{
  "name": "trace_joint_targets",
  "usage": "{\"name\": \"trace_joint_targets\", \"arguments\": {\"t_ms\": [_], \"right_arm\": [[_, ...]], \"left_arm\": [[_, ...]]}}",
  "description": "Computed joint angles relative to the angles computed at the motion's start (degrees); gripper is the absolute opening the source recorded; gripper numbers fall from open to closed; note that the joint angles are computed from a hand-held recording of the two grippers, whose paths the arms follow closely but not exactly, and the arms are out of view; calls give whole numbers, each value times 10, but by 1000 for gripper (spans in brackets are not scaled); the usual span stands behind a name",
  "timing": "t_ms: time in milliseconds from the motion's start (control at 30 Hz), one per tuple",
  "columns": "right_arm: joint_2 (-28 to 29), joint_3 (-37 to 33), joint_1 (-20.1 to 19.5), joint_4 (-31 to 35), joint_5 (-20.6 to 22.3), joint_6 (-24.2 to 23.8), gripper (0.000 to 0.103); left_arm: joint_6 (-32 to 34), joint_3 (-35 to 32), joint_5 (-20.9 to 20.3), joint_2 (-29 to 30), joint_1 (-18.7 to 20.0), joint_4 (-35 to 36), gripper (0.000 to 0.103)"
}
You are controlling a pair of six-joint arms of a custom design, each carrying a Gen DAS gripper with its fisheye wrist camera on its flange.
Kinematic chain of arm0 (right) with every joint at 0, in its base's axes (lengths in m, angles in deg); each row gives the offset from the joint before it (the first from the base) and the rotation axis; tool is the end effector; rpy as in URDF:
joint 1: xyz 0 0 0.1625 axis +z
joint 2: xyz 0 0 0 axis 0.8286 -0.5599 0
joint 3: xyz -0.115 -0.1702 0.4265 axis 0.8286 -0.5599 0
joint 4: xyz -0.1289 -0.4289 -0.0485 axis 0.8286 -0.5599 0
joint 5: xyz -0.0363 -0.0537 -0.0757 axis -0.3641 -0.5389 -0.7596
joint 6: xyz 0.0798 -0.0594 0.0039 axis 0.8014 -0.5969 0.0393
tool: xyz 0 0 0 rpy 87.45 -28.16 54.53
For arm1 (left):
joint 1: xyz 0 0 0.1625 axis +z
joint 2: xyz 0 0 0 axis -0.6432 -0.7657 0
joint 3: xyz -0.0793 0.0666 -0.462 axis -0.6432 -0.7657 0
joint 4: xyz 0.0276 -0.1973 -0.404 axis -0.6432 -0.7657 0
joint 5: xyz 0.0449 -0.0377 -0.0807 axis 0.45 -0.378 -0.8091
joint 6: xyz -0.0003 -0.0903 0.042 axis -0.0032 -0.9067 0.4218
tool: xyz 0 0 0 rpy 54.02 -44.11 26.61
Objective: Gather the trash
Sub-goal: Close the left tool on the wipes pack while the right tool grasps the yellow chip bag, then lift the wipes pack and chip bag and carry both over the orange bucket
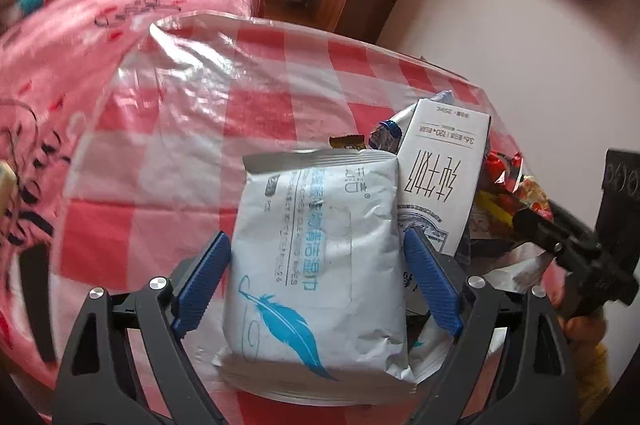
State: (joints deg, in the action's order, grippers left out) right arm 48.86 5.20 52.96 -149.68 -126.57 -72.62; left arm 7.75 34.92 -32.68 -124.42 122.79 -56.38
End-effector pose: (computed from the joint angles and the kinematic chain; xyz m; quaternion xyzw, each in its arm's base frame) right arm 0.3330 -0.7286 -0.0720 0.0650 -0.8864 0.4071 0.2108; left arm 0.0444 -0.8648 0.2997 0.3053 0.9315 -0.1478 0.1316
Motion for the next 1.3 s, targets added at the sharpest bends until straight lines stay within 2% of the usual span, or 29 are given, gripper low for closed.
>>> {"name": "trace_joint_targets", "arguments": {"t_ms": [100, 167, 367, 467, 533, 833, 1300], "right_arm": [[1, -1, 0, -3, -2, -2, 87], [3, -4, 0, -5, -6, -2, 87], [7, -10, -1, -7, -10, -9, 88], [9, -13, 1, -7, -16, -15, 87], [12, -16, 3, -6, -29, -21, 80], [7, 6, 5, -34, -32, -31, 68], [-17, 75, 7, -111, 4, -18, 64]], "left_arm": [[-25, -8, -15, 3, 6, 18, 88], [-51, -20, -42, 7, 15, 36, 88], [-52, -5, -35, 0, 13, 22, 88], [-60, 7, -28, -5, 11, 9, 81], [-68, 16, -19, -10, 8, -3, 78], [-93, 48, 11, -27, 1, -34, 76], [-80, 130, -25, -93, 9, -96, 75]]}}
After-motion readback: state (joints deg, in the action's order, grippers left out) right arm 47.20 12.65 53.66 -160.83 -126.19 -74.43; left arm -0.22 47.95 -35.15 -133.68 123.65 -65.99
